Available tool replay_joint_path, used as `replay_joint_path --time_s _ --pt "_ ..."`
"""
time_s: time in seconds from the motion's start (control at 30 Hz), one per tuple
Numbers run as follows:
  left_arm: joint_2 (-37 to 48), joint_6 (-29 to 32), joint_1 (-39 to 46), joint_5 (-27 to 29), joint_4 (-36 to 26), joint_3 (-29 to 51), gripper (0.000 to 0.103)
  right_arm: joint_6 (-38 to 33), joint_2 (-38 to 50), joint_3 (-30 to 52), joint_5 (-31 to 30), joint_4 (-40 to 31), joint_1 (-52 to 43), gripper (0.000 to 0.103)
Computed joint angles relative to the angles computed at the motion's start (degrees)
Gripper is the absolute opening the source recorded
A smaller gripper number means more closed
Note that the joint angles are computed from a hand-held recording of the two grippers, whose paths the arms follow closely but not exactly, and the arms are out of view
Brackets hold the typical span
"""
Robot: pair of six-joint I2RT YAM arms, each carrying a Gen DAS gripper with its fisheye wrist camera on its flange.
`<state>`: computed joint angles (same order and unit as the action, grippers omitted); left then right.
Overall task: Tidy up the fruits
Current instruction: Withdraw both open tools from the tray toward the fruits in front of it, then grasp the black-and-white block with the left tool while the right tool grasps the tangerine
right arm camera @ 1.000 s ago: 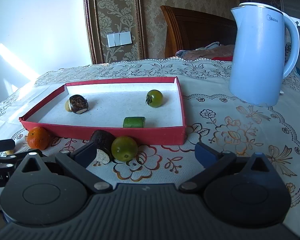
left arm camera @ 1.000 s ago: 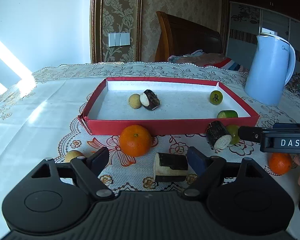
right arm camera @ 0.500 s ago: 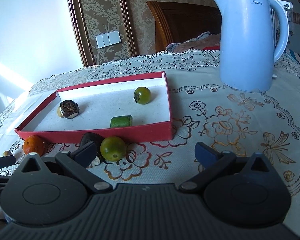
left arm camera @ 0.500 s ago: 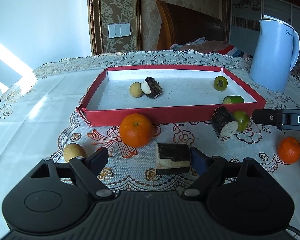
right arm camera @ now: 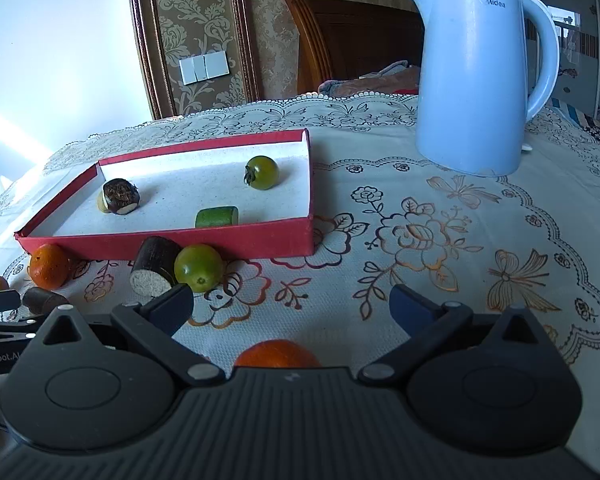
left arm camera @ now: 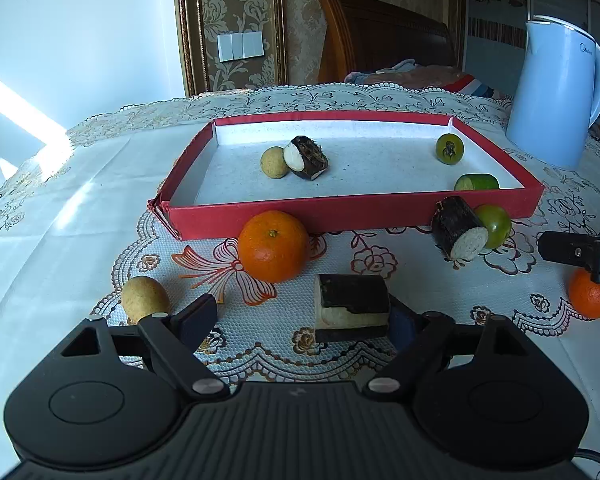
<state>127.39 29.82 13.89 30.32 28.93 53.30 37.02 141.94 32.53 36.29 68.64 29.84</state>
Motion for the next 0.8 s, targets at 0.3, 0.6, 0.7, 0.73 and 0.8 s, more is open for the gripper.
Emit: replay_joint_path --time_s 0.3,0.6,0.7,0.73,0.8 --pt "0.02 -0.64 -0.29 -1.48 0.06 0.15 0.094 -0.12 0.52 -0.35 -1.43 -2.32 1.1 0.103" --pt "0.16 -0.74 -0.15 -1.37 -0.46 0.54 0.095 1.38 0.23 -0.58 -1.13 -4.01 1.54 0.103" --pt "0.18 -0.74 -0.13 -1.35 -0.51 0.59 0.095 1.66 0.47 -0.89 -0.55 -3.78 2.08 0.103" --pt "0.18 -0.78 -0.14 -1.36 -0.5 0.57 0.095 1.7 0.41 -0.81 -0.39 -4.09 2.18 0.103" --pt "0.24 -0.95 -0.12 -1.53 -0.69 0.74 0.097 1.73 0.3 -0.83 -0.31 -4.24 2.24 0.103"
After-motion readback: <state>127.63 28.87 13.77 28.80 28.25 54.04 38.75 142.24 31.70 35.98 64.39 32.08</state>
